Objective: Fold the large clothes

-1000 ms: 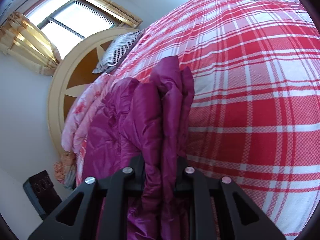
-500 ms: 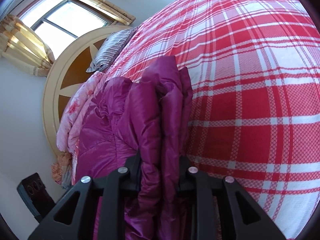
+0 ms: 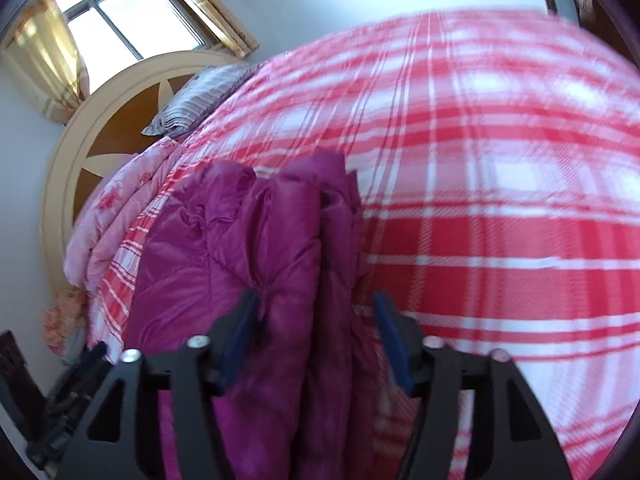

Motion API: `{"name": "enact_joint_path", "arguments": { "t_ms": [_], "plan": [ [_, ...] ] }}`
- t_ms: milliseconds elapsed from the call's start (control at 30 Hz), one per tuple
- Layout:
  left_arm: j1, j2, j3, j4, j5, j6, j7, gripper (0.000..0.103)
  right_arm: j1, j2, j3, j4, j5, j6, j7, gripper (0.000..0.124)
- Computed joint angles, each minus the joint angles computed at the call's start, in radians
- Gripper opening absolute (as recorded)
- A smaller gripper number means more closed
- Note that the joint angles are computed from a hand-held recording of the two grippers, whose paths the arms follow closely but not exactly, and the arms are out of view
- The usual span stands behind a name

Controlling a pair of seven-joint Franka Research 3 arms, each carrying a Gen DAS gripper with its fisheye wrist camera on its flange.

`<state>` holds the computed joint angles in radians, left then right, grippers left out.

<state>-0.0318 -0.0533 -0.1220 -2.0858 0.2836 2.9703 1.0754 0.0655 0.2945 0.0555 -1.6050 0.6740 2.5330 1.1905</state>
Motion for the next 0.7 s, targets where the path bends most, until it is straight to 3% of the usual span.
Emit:
{"name": "enact_joint_path", "arguments": {
  "t_ms": [167, 267, 333, 433, 700],
  "plan": [
    [0.015, -0.097, -0.011, -0.066, 0.061, 0.029, -0.076, 0.081, 0.046, -0.196, -0.009, -0.215, -0.055, 0.162, -0.056, 0.079],
    [0.017, -0.125, -0.017, -0.071, 0.072, 0.037, -0.082, 0.083, 0.076, -0.304, -0.010, -0.341, -0.012, 0.282, -0.098, 0.088],
    [0.052, -0.148, -0.046, -0.079, 0.133, 0.057, -0.143, 0.085, 0.102, -0.372, -0.016, -0.417, 0.031, 0.364, -0.133, 0.091],
    [0.022, -0.171, -0.024, -0.094, 0.109, 0.079, -0.115, 0.086, 0.137, -0.439, -0.032, -0.480, 0.041, 0.429, -0.131, 0.093],
    [0.038, -0.203, -0.044, -0.113, 0.122, 0.108, -0.123, 0.087, 0.198, -0.513, -0.063, -0.544, 0.021, 0.513, -0.109, 0.096]
  ]
}}
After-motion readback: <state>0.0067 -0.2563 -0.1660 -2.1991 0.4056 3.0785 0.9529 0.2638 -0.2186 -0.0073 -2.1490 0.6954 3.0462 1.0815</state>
